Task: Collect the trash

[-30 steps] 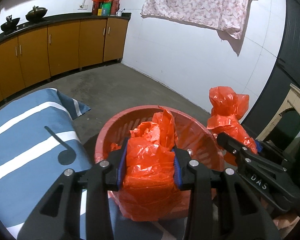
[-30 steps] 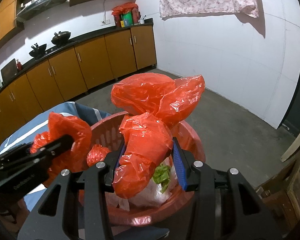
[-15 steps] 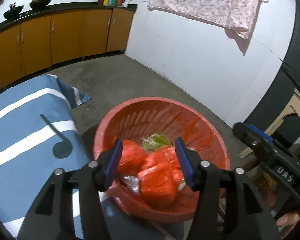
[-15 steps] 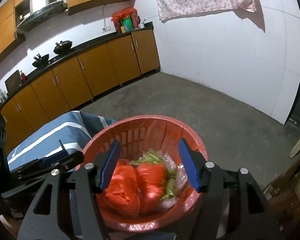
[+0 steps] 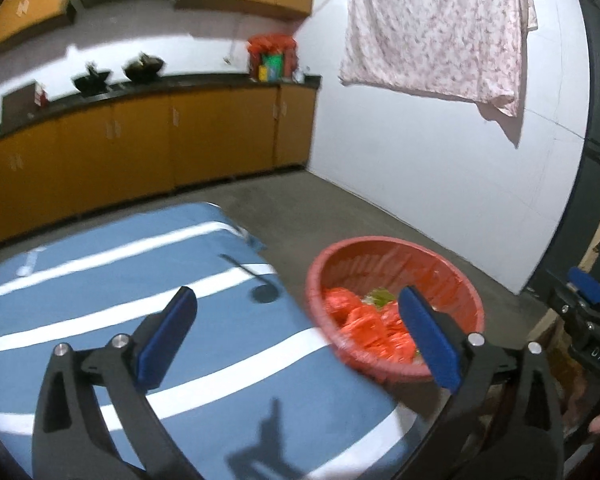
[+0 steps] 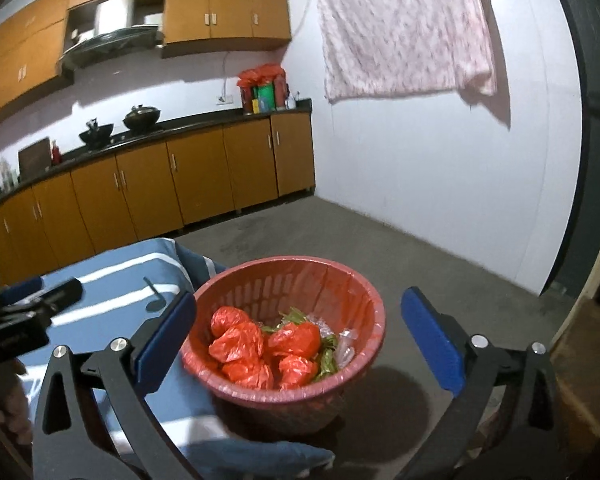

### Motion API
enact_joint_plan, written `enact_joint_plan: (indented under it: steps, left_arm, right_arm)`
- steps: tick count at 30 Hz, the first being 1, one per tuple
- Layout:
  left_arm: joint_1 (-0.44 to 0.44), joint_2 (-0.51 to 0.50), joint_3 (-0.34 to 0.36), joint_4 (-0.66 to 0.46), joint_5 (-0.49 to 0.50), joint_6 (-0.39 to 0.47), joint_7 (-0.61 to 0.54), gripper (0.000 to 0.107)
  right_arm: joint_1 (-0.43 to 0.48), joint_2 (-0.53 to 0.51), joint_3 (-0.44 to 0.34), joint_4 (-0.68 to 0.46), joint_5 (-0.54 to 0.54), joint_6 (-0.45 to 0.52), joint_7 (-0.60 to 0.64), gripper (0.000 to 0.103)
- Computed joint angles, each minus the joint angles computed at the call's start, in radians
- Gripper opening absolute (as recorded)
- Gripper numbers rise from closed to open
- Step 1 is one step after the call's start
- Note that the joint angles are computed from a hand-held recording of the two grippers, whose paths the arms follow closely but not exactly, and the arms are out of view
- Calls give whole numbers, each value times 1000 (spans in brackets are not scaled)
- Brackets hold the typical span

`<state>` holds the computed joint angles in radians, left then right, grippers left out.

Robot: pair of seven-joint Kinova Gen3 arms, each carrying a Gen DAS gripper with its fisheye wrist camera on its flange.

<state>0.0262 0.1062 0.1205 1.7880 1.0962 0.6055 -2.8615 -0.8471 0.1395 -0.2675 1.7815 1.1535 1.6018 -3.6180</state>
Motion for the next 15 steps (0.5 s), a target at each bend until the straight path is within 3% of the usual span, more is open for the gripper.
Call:
enact_joint_plan:
  steps: [7,15]
  left_arm:
    - [-27,-181,-107,169,112,-64,-127,99]
    - [-25,-290,-220,255,67,-56,-122,99]
  right_arm:
    - [-97,49,-23,-90,-2,101,27,101]
    - [-210,118,-2,-176,18,182,79,101]
